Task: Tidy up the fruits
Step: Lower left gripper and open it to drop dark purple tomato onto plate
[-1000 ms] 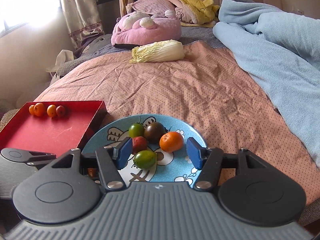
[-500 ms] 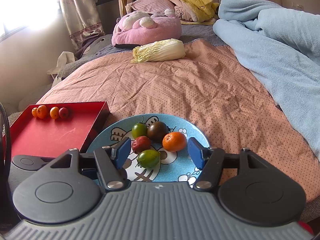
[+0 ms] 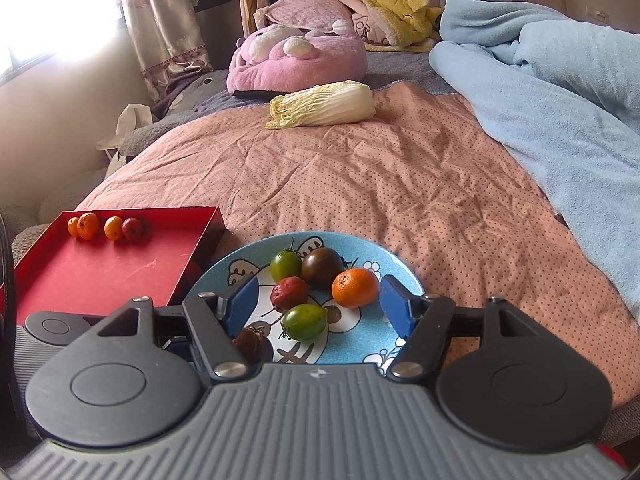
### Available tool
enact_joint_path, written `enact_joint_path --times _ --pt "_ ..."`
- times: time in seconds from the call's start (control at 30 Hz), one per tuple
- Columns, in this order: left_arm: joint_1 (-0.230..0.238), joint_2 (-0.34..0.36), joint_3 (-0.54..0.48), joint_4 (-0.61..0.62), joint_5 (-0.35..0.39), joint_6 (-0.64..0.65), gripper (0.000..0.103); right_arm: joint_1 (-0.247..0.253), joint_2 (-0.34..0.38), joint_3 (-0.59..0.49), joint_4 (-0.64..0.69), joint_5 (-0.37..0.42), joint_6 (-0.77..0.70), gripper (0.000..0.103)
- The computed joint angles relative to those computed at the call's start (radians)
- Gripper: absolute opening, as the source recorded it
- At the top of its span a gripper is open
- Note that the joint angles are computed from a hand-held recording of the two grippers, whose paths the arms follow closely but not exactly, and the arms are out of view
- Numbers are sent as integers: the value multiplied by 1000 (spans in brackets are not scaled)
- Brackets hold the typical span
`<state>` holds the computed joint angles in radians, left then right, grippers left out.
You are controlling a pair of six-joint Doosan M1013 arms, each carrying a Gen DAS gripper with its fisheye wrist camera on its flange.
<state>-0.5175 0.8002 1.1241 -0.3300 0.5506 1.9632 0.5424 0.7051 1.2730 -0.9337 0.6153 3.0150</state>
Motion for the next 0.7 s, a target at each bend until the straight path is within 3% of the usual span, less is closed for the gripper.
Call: enact_joint_path --times 0.07,0.1,0.13,0.7 --pt "1 -1 0 -9 1 5 44 1 0 -3 2 1 -5 72" --pt "2 -2 2 -12 -3 5 53 2 1 -5 3 2 -8 72" --pt "2 -6 10 -17 -16 5 54 2 1 -6 2 3 -9 72" --pt "28 -38 49 -127 -50 83 54 10 18 -50 23 10 -64 78"
